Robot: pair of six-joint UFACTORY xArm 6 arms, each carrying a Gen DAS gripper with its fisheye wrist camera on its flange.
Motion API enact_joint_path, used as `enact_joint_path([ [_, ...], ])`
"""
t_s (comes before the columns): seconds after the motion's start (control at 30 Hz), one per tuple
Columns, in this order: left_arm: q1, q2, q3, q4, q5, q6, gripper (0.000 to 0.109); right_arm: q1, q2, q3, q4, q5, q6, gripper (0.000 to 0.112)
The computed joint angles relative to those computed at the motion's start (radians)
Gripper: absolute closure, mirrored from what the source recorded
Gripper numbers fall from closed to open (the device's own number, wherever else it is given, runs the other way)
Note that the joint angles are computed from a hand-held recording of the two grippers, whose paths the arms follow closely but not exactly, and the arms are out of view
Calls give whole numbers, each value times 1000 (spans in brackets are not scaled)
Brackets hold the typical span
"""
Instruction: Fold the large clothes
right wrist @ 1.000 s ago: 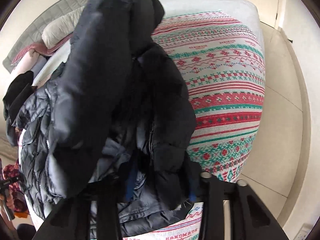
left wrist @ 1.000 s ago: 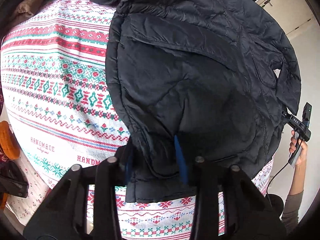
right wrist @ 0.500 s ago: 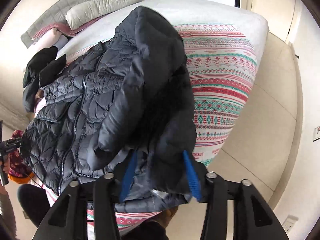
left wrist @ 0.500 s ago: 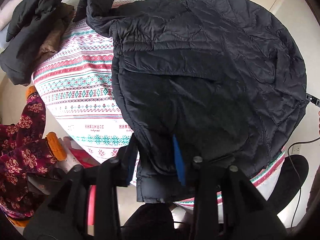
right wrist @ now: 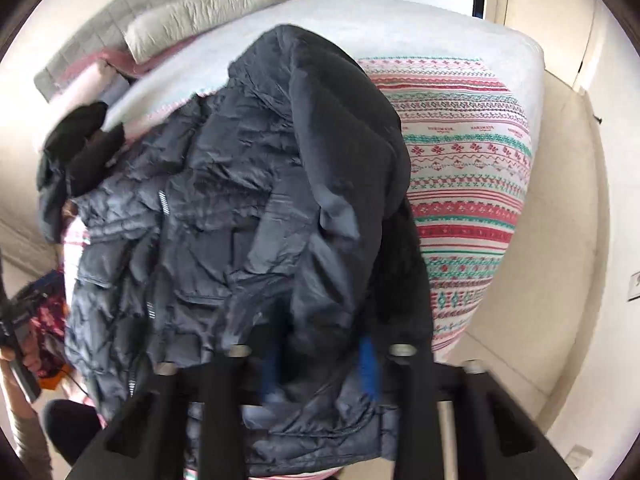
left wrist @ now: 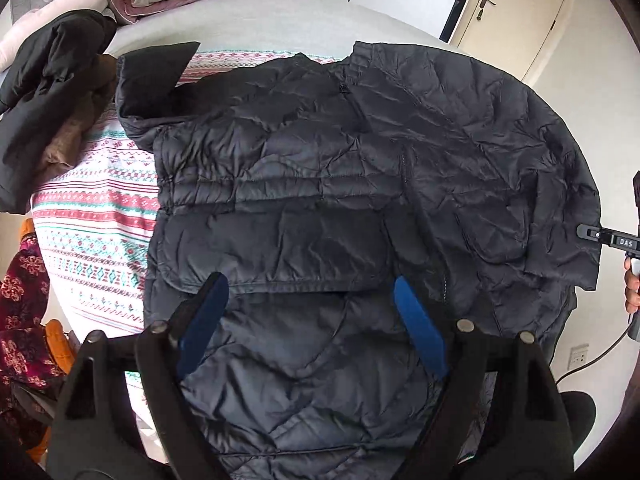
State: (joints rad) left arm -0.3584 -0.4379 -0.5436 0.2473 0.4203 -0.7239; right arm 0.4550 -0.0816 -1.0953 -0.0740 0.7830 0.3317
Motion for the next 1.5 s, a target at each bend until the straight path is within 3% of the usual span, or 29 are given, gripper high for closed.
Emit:
enact_joint_path([
  [0.17, 7, 106, -14, -2, -126, -58, 23, -28, 141, -280, -474, 256, 179, 102],
  [0.3, 16, 163, -44, 68, -106, -110, 23, -37, 332, -592, -807, 475, 247, 99],
  [0.4, 34, 160, -54, 139, -82, -141, 23, -44, 450, -779, -894, 549, 292, 73],
  [0.47, 59, 139, -59, 179, -55, -144, 23, -44, 431, -760, -883, 481, 382, 34],
  [0.57, 131, 97, -66, 208, -32, -143, 23, -39, 352, -618, -761, 273, 419, 28],
  [0.73, 300, 121, -152, 140, -30, 12, 23, 17, 310, -464, -478, 95, 314, 28],
  [0.97, 505, 445, -475, -472, -9, 529, 23, 98, 254, -252, -346, -129, 353, 28],
  [1.03, 547, 550, -592, -655, 50, 623, 23, 120, 263, -237, -304, -147, 333, 28],
  [1.17, 597, 724, -773, -904, 129, 738, 25, 160, 304, -248, -315, -157, 347, 28],
  [1.2, 603, 760, -802, -965, 147, 771, 29, 168, 319, -258, -321, -160, 357, 28],
  [1.23, 607, 795, -830, -1015, 170, 796, 45, 172, 327, -264, -316, -161, 355, 28],
  [1.27, 609, 828, -857, -1041, 205, 801, 74, 177, 341, -270, -313, -164, 359, 28],
  [1.3, 603, 846, -871, -1045, 213, 791, 91, 180, 353, -279, -309, -161, 360, 28],
  [1.37, 559, 817, -842, -965, 115, 761, 102, 183, 375, -297, -292, -151, 350, 28],
  [1.5, 453, 631, -684, -778, -233, 810, 103, 193, 397, -310, -275, -148, 336, 28],
])
